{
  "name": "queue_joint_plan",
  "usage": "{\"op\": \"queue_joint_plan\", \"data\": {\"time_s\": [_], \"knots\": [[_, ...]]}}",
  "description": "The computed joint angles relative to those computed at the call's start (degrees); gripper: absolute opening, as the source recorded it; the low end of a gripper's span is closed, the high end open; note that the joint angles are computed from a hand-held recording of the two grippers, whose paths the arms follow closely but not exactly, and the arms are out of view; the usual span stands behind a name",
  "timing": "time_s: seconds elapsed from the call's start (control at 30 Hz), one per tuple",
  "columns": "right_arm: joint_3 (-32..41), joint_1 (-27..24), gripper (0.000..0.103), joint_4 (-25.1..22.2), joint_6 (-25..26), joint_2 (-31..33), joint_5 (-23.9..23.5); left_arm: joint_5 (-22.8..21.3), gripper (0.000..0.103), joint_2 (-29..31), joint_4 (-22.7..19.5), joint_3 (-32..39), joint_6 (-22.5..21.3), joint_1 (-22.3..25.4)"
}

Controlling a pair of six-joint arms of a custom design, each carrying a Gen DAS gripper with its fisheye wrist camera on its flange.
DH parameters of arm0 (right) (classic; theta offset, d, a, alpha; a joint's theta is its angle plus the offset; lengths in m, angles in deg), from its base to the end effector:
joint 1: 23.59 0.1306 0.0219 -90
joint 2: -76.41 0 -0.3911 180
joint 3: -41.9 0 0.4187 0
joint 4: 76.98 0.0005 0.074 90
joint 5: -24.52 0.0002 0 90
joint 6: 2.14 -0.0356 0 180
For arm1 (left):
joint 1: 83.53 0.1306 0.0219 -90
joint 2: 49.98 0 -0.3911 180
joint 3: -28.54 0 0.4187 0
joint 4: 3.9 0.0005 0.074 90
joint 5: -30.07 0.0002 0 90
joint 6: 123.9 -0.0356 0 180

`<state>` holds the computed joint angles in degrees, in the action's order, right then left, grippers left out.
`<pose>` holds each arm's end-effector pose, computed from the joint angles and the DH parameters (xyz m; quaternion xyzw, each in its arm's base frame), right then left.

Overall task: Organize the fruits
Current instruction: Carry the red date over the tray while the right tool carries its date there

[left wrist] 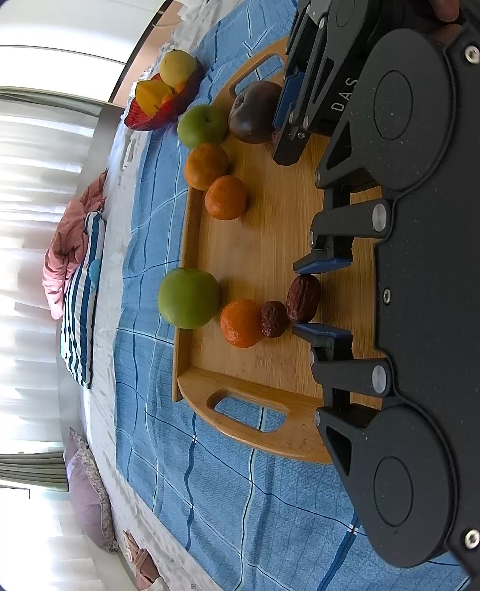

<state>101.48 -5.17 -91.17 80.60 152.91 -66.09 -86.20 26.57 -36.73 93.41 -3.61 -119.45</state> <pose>0.4032 0.1341 0.3322 -0.0873 0.8664 0.1138 0.4783 0.3461 -0.2319 0.3518 -0.0436 0.9013 -0.0301 0.4299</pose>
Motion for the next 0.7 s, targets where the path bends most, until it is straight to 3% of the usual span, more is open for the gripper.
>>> {"op": "queue_joint_plan", "data": {"time_s": [0.7], "knots": [[1.39, 0.23, 0.038, -1.6, -0.21, 1.76, 0.61, 0.33, 0.028, 0.64, 0.58, -0.02, -0.38, 0.37]]}}
